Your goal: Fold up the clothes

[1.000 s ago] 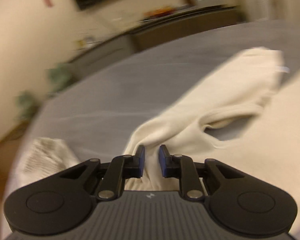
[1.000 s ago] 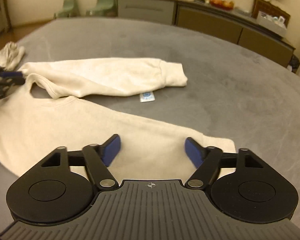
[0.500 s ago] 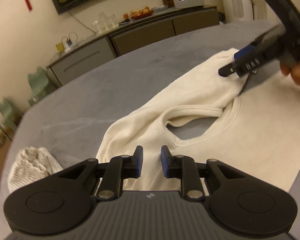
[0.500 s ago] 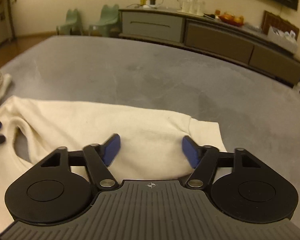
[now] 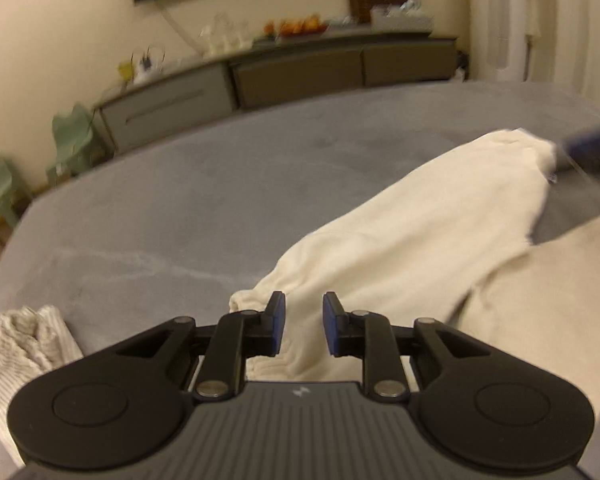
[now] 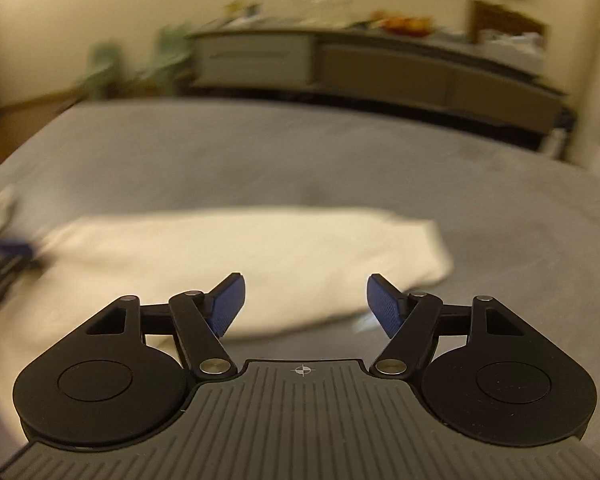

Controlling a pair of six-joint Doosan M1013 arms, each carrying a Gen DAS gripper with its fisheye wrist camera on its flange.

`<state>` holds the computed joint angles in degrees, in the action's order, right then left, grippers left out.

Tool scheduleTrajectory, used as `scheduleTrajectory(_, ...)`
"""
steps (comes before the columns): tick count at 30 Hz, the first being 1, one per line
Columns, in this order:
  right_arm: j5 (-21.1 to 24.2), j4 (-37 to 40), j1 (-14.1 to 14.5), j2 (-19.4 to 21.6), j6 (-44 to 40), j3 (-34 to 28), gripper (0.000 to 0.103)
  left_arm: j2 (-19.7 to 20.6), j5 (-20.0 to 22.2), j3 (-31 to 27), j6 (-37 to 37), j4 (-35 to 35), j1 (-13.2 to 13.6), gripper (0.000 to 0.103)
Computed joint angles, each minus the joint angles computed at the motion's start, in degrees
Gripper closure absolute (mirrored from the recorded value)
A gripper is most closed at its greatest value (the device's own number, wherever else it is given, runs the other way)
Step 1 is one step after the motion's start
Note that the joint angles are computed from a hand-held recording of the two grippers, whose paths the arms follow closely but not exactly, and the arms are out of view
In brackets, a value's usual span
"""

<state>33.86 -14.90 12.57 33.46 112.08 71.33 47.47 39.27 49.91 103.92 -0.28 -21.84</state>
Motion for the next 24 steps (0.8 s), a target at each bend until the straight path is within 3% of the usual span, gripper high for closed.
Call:
scheduleTrajectory(3, 3.39, 3.85, 3.00, 0.10, -9.59, 1.47, 0.030, 2.13, 2.37, -4.15, -6.94, 3.14, -0.31, 0.082)
scheduleTrajectory(5, -1.15, -0.22, 4.31, -0.43, -7.10, 4.02, 0.029, 3.20, 4.12, -6.42, -12.65, 7.83, -0.77, 0.082)
scheduleTrajectory(6, -1.44, 1.18, 4.48, -0.30, -8.12, 4.08, 0.028, 3.21, 5.25, -6.98, -14.44, 9.55, -0.97, 0.082)
scheduleTrajectory(8, -2.55, 2.88, 3.96, -0.60, -8.77, 4.91, 0.030, 0.73, 2.14, -3.72, -13.44, 9.48, -1.10, 0.082)
scheduleTrajectory(10, -4.16, -5.58, 3.89, -1.54, 0.59, 6.50, 0.030, -3.61, -3.66, 2.75, -6.82, 5.73, -1.05, 0.082)
scheduleTrajectory(13, -6.35, -8.96, 2.60, -3.30, 6.35, 8.56, 0.029, -8.86, -5.64, 11.10, 10.81, -6.41, -0.36, 0.082)
scheduleTrajectory(15, -4.11, -6.77, 2.14, -3.90, 4.08, 8.97, 0.033, -11.11, -7.13, 16.12, 16.34, -6.71, -0.53, 0.082)
scheduleTrajectory(19, 1.18, 1.05, 1.48, -4.37, -10.02, 9.02, 0.035, -13.14, -10.86, 21.86, 23.42, -9.41, -0.66, 0.082)
scheduleTrajectory(22, 3.41, -1.16, 2.26, -4.16, -10.40, 9.15, 0.039, -13.37, -10.60, 23.22, 23.95, -8.15, -1.22, 0.089)
scheduleTrajectory(24, 3.07, -2.41, 2.18, -3.38, -9.76, 8.80, 0.033, -13.51, -10.06, 23.39, 23.79, -6.82, -1.49, 0.095)
